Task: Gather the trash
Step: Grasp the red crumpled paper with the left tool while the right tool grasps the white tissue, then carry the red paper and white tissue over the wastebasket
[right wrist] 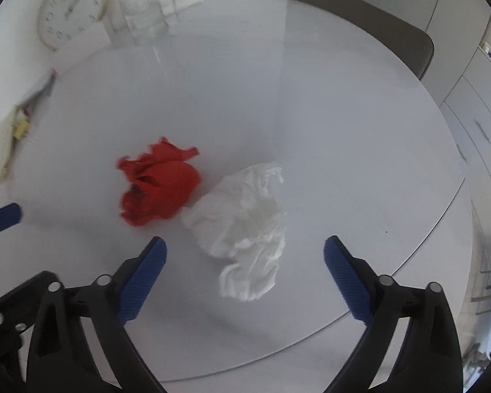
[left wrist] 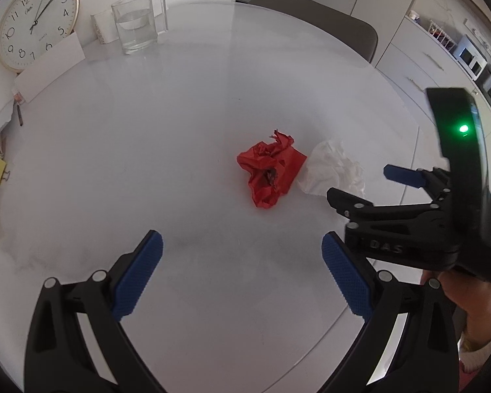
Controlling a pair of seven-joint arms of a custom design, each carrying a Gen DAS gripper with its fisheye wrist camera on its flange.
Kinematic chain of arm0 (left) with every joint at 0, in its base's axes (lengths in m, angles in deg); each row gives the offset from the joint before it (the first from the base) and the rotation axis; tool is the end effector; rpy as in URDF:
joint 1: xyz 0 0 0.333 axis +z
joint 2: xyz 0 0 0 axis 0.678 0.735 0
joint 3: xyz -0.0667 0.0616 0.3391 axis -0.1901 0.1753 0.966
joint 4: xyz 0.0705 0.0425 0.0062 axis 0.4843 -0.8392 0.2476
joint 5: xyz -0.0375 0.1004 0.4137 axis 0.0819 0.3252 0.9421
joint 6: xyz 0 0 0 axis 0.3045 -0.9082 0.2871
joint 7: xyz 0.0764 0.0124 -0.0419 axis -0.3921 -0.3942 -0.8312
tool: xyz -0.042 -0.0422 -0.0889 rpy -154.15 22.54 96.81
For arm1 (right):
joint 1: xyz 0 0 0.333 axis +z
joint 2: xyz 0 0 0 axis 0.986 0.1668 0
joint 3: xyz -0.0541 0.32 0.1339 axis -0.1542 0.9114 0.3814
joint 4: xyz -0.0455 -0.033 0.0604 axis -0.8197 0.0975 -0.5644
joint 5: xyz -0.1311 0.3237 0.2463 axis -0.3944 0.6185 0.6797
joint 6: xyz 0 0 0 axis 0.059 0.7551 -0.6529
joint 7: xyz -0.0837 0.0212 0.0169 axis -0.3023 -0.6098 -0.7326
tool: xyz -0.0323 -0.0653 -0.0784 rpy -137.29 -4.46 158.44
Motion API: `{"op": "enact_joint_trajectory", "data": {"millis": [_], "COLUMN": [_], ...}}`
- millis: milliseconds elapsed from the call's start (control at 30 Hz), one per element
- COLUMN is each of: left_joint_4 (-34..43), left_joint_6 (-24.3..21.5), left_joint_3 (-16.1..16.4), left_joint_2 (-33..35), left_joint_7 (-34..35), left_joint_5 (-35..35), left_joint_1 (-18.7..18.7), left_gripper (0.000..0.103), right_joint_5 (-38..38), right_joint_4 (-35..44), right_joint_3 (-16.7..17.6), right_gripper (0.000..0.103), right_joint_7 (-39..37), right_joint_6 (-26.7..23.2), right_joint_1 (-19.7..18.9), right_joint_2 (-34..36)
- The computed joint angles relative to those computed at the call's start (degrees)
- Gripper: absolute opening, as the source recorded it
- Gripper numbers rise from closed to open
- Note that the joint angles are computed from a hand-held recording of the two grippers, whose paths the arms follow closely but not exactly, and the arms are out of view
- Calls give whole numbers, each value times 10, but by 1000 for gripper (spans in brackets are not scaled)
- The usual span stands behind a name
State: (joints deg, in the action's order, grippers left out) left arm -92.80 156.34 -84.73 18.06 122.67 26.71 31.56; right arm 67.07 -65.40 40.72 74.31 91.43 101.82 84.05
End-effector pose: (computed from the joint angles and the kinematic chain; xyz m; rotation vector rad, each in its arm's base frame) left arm 0.5936 -0.2424 0.5227 -2.2043 1.7467 -0.5070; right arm 0.6600 0.2962 0.5173 -2.4192 1.3993 -0.3041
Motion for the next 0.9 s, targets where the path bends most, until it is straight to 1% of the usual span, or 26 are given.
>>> {"op": "enact_joint_trajectory", "data": {"millis": [33,67,100,133,200,233,267,300,433,600,667,767,833,900], "left_joint_4": [4,11,14,22,32,38,47,54,86,139,159,192,211,224], "left_joint_6": [2,5,6,5,5,4,3,1,-5,-18,-25,-38,-48,-60], "left_joint_3": [1,2,3,4,5,5,6,6,6,11,13,15,15,16], "left_joint_2": [6,15,19,28,39,46,55,62,94,142,159,187,201,211], "left_joint_7": [1,1,2,3,5,6,9,10,19,21,21,27,38,47], "left_joint_5": [-1,-2,-3,-3,-3,-2,-1,1,2,13,19,18,17,19], "left_joint_1": [1,2,3,4,5,5,4,3,0,-9,-13,-15,-16,-20], "left_gripper": [93,93,93,93,93,93,93,93,93,92,87,75,59,49], "right_joint_5": [-1,3,14,29,73,80,86,90,124,130,133,134,134,133], "right_joint_4": [7,17,28,33,44,46,46,44,27,-22,-41,-73,-87,-98], "right_joint_3": [-1,-2,-1,1,8,9,9,8,6,-4,-6,-9,-11,-12], "right_gripper": [88,81,70,63,37,30,21,16,13,13,13,13,14,15], "right_joint_7": [5,11,16,15,2,-2,-8,-13,-26,-21,-20,-16,-16,-16], "right_joint_6": [-6,-12,-22,-27,-43,-46,-50,-52,-53,-35,-31,-27,-29,-27], "right_joint_1": [1,0,-3,-8,-23,-24,-27,-28,-43,-56,-62,-70,-76,-80], "right_joint_2": [8,17,26,31,39,40,40,37,18,-30,-48,-76,-89,-99]}}
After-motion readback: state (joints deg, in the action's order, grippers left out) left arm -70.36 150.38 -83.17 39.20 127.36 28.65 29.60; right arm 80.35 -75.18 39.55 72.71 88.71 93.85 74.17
